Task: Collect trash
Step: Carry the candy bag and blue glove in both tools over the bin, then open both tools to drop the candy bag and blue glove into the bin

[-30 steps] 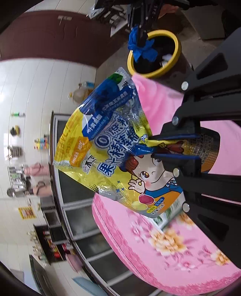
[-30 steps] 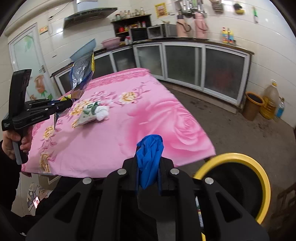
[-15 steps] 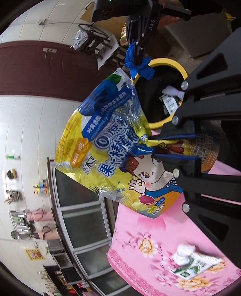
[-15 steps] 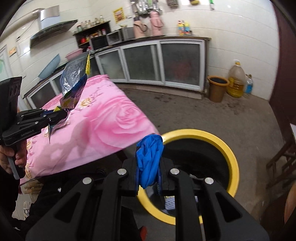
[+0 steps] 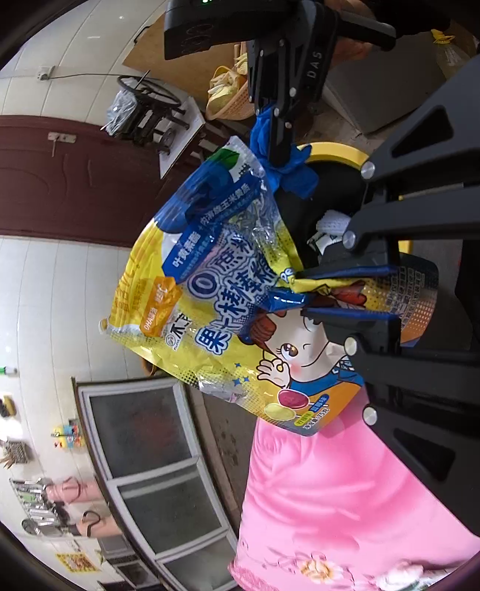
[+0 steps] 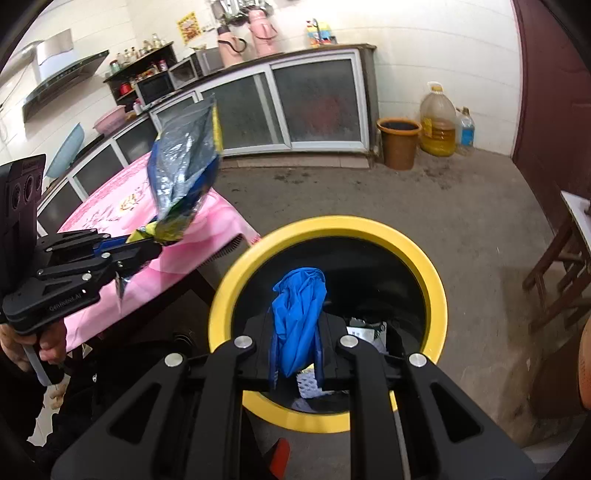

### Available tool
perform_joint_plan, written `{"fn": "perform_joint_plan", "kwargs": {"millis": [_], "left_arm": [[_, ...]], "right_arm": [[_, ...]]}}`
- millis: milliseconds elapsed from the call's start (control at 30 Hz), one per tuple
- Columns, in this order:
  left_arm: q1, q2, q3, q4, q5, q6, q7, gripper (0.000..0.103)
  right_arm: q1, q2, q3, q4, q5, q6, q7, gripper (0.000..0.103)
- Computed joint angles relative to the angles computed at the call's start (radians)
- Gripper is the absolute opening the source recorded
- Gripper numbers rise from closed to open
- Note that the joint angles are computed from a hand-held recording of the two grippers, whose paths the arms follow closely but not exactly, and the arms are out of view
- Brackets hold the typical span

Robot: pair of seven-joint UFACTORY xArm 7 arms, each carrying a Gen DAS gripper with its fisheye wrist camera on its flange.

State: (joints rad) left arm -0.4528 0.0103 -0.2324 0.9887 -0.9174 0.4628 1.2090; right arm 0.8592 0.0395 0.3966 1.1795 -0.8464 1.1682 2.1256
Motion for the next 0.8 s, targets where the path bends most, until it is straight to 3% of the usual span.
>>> {"fn": "perform_joint_plan", "kwargs": {"millis": [300,667,767,800], "left_arm": [[-0.028,0.117,-0.060,0.053,0.099,-0.056,-0.110,0.016],[-0.003,0.183,-0.114,0.082,0.143,-0.071,-0.151,0.024],[0.002,0.178,-0.126,0.075,0.127,-0.079,-0.135,0.033],[0.002,0.175,-0.129,0.071,0.116,-0.088,-0.130,0.045]], "right_arm": [[-0.027,-0.022,-0.001,-0.080,0.055,-0.073,0.037,0.014],[-0.062,-0.039,-0.008,-0.131,0.105,-0.141,0.045,0.016],[-0.071,-0.034,-0.010,-0.130,0.131,-0.147,0.032,0.020],[-0.072,-0.032,-0.010,-0.128,0.137,-0.144,0.034,0.024]]}}
